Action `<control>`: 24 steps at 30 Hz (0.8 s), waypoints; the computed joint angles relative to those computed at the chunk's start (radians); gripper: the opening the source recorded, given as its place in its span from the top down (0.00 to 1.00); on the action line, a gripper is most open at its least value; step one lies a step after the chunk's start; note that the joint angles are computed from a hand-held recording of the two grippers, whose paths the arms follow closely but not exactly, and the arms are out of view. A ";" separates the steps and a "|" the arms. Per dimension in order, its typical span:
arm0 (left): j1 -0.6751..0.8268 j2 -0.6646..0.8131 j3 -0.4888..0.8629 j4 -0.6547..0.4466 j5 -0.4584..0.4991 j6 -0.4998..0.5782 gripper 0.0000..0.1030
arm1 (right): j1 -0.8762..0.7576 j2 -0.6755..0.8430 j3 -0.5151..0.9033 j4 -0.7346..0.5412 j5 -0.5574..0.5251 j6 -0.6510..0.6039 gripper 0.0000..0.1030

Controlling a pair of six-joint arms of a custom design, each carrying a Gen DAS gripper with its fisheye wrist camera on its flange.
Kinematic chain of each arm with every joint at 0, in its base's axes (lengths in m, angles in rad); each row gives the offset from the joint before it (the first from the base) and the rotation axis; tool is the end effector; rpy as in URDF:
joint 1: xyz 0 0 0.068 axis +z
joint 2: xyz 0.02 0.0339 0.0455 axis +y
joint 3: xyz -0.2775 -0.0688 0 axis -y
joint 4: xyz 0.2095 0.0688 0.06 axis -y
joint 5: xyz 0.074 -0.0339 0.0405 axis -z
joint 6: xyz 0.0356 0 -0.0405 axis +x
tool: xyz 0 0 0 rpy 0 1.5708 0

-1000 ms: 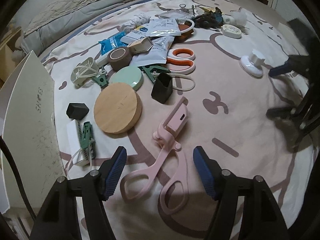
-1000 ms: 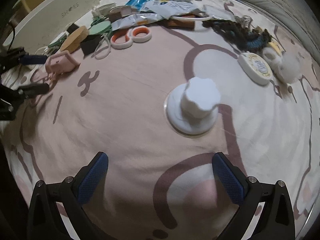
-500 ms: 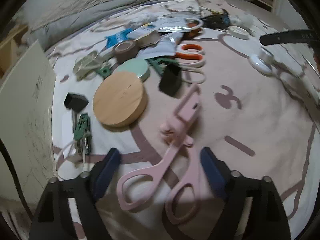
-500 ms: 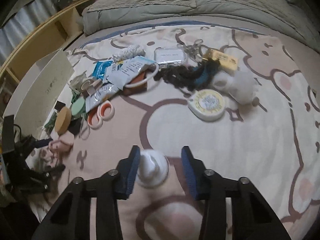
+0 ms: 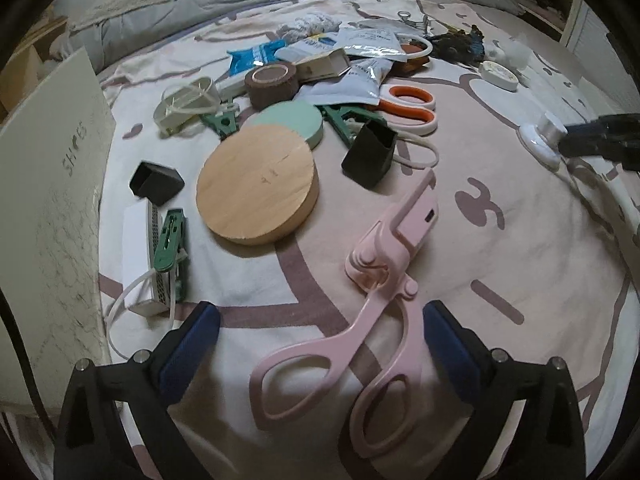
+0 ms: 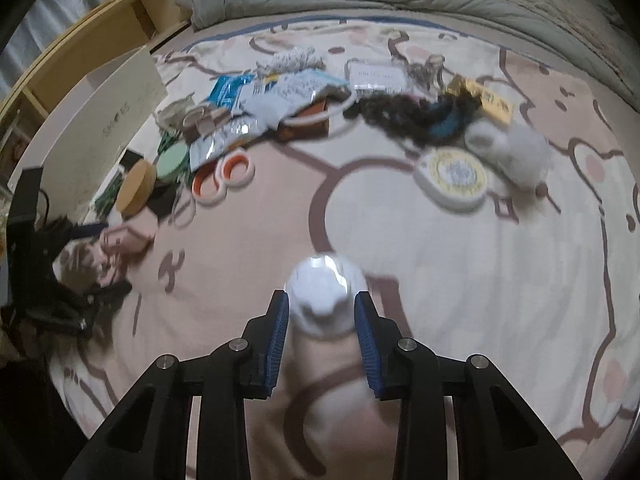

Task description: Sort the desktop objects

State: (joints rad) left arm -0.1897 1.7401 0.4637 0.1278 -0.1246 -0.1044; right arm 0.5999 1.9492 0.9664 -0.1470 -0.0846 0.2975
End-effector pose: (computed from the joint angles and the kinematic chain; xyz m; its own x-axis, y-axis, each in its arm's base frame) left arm 0.2265 -0.0390 0.1042 -0.9052 0.0685 -0.4193 0.0430 0.9966 0.0700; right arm 0.2751 0.1918 0.1313 -0.8873 -0.2530 -0.3857 -0.3475 0.9165 0.1982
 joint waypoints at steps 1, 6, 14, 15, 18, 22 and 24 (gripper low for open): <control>-0.008 -0.007 -0.003 0.002 0.001 0.006 0.14 | 0.004 -0.004 -0.010 -0.001 0.001 -0.002 0.66; -0.052 -0.038 0.001 -0.020 -0.004 0.018 0.35 | 0.006 -0.012 -0.036 0.007 -0.001 0.001 0.66; -0.066 -0.043 0.018 -0.040 0.020 0.034 0.56 | 0.010 -0.006 -0.019 0.035 0.008 -0.022 0.35; -0.066 -0.043 0.018 -0.040 0.022 0.035 0.57 | 0.021 -0.001 -0.020 0.043 0.029 -0.022 0.24; -0.063 -0.045 0.018 -0.040 0.031 0.035 0.59 | 0.037 0.024 -0.001 0.042 0.060 -0.048 0.18; -0.055 -0.049 0.021 -0.044 0.051 0.034 0.64 | 0.041 0.076 0.046 0.017 0.083 -0.047 0.18; -0.052 -0.050 0.025 -0.049 0.062 0.037 0.68 | 0.045 0.102 0.069 0.004 0.104 -0.053 0.18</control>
